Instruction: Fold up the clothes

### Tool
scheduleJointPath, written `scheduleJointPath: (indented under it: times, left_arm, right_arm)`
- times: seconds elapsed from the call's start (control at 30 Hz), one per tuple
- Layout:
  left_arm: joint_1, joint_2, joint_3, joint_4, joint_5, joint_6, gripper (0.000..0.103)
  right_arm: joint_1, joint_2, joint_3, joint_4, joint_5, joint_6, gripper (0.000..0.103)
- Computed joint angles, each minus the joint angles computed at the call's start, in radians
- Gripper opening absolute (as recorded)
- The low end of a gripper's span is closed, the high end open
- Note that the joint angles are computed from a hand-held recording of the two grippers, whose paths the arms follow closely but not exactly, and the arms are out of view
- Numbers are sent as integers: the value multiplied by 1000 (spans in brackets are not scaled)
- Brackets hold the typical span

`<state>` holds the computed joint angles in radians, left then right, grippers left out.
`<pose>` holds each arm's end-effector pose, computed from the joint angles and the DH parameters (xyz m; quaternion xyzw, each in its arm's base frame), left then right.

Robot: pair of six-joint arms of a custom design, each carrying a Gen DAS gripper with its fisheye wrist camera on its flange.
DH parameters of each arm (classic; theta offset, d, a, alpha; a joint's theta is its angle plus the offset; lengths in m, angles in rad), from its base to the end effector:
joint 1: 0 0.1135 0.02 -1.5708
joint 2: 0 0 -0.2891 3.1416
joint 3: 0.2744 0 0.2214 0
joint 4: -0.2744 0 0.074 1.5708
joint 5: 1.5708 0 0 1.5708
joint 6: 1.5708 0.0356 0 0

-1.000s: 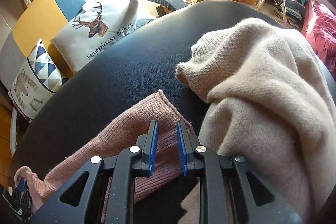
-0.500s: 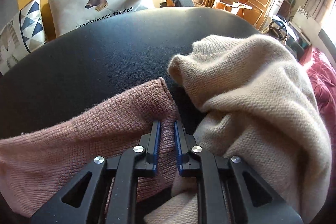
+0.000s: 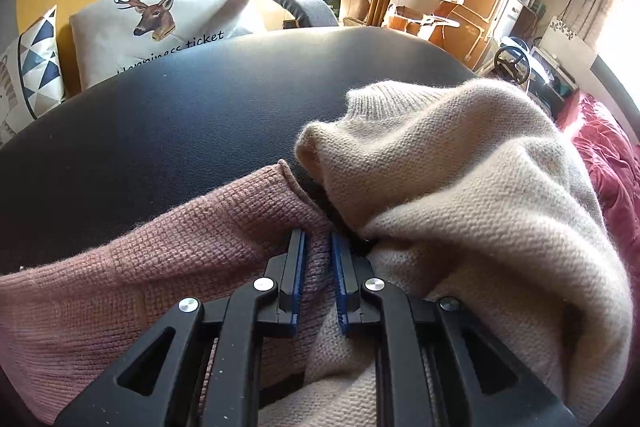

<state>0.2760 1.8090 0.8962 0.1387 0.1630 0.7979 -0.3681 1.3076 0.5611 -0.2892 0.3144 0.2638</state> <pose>0.3326 0.0882 0.1862 0.2675 0.8794 0.1333 0.3706 0.1798 -0.0811 0.1992 0.3353 0.8925 -0.1644 0.2529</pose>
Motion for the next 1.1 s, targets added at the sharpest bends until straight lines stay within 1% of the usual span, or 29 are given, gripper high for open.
scheduleJointPath:
  times: [0.13, 0.27, 0.37, 0.43, 0.53, 0.63, 0.7, 0.77, 0.9, 0.97, 1.07, 1.1]
  left_arm:
    - [-27, 7, 6, 11, -43, -24, 29]
    - [-66, 7, -4, 43, -101, -43, 27]
    - [-98, 10, -12, 71, -141, -55, 23]
    - [-119, 12, -17, 89, -168, -62, 21]
    - [-138, 11, -29, 116, -191, -68, 19]
    - [-132, 12, -22, 106, -179, -73, 19]
    - [-127, 11, -16, 95, -169, -77, 19]
    - [-124, 9, -15, 88, -163, -79, 20]
    - [-121, 8, -11, 79, -157, -81, 20]
    - [-119, 7, -9, 75, -153, -82, 20]
    - [-117, 8, -5, 69, -149, -84, 20]
    - [-113, 9, 0, 66, -145, -81, 20]
  right_arm:
    - [-58, 14, 5, 30, -36, -57, 13]
    - [-109, 17, 1, 62, -83, -169, 14]
    - [-179, 10, -6, 77, -154, -239, 18]
    - [-219, 1, -10, 81, -204, -244, 19]
    - [-197, -19, -4, 53, -195, -214, 20]
    - [-152, -87, 6, 7, -217, -171, 20]
    - [-106, -145, 19, -22, -231, -120, 20]
    - [-56, -167, 42, -49, -254, -53, 20]
    - [75, -72, 92, -86, -244, 19, 20]
    - [149, -10, 97, -83, -178, 33, 20]
    - [179, 49, 79, -40, -133, 55, 20]
    - [175, 53, 74, -25, -122, 58, 19]
